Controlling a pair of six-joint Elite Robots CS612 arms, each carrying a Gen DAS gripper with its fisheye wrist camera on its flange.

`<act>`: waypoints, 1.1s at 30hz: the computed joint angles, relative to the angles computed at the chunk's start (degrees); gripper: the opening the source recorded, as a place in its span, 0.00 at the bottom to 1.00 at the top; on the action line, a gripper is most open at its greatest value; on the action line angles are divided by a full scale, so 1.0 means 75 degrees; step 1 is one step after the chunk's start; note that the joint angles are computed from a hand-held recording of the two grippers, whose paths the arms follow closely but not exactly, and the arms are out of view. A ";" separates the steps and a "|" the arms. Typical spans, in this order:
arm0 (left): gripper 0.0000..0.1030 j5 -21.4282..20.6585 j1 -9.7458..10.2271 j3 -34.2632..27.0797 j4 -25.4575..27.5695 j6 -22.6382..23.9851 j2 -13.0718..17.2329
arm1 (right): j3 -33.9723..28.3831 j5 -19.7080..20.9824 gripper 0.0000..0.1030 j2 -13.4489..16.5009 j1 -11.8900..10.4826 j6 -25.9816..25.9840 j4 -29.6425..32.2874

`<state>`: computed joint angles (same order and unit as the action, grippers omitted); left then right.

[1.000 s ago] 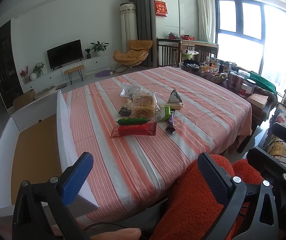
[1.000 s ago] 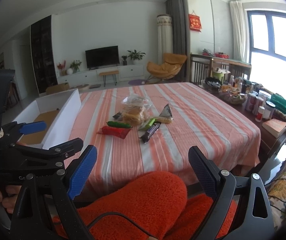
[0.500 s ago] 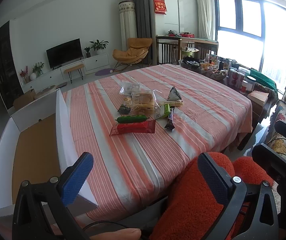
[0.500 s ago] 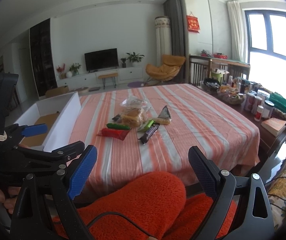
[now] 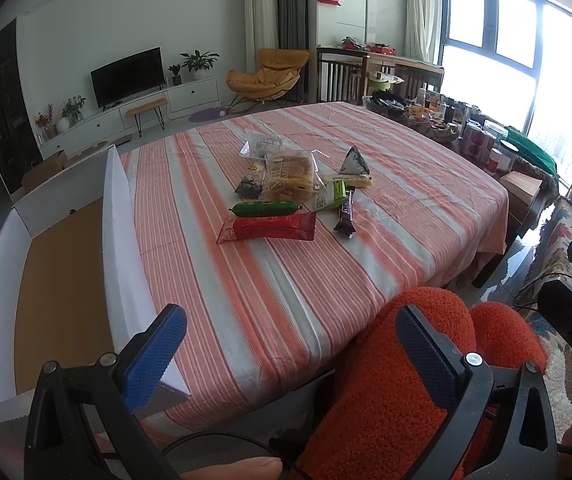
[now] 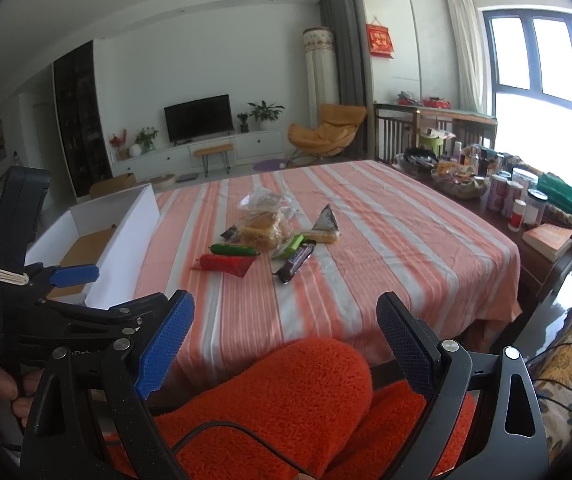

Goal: Organize snacks
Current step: 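Move the left tool down toward the red wrapped pastry bar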

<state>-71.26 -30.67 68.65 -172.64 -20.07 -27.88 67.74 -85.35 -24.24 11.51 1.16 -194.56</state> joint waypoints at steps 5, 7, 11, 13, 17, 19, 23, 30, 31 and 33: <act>1.00 -0.0090 0.0009 -0.0117 0.0464 -0.0047 0.0027 | 0.0039 -0.0024 0.92 -0.0018 0.0010 -0.0011 -0.0014; 1.00 -0.0045 0.0005 -0.0162 0.0638 -0.0097 0.0040 | 0.0067 -0.0004 0.92 -0.0028 -0.0006 0.0058 -0.0022; 1.00 0.0010 0.0015 -0.0254 0.0988 -0.0197 0.0063 | 0.0049 0.0096 0.92 -0.0025 -0.0048 0.0224 0.0143; 1.00 0.0047 0.0020 -0.0317 0.1143 -0.0213 0.0086 | 0.0024 0.0127 0.92 -0.0015 -0.0056 0.0256 0.0209; 1.00 0.0142 0.0023 -0.0468 0.1425 -0.0219 0.0156 | 0.0039 0.0110 0.92 -0.0022 -0.0050 0.0222 0.0189; 1.00 0.0137 0.0030 -0.0526 0.1568 -0.0225 0.0181 | 0.0042 0.0115 0.92 -0.0025 -0.0049 0.0236 0.0202; 1.00 0.0154 0.0042 -0.0627 0.1839 -0.0287 0.0221 | 0.0061 0.0157 0.92 -0.0045 -0.0060 0.0264 0.0251; 1.00 0.0144 0.0101 -0.0878 0.2092 -0.0294 0.0321 | 0.0065 0.0164 0.92 -0.0050 -0.0060 0.0261 0.0265; 1.00 -0.0027 0.0151 -0.1003 0.2147 -0.0269 0.0361 | 0.0072 0.0170 0.92 -0.0056 -0.0063 0.0262 0.0272; 1.00 -0.0635 0.0325 -0.1435 0.2388 -0.0390 0.0499 | 0.0052 0.0181 0.92 -0.0043 -0.0057 0.0241 0.0279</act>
<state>-76.02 -28.23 57.88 -154.73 -22.99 -24.14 68.13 -83.99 -24.56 11.08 2.97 -192.47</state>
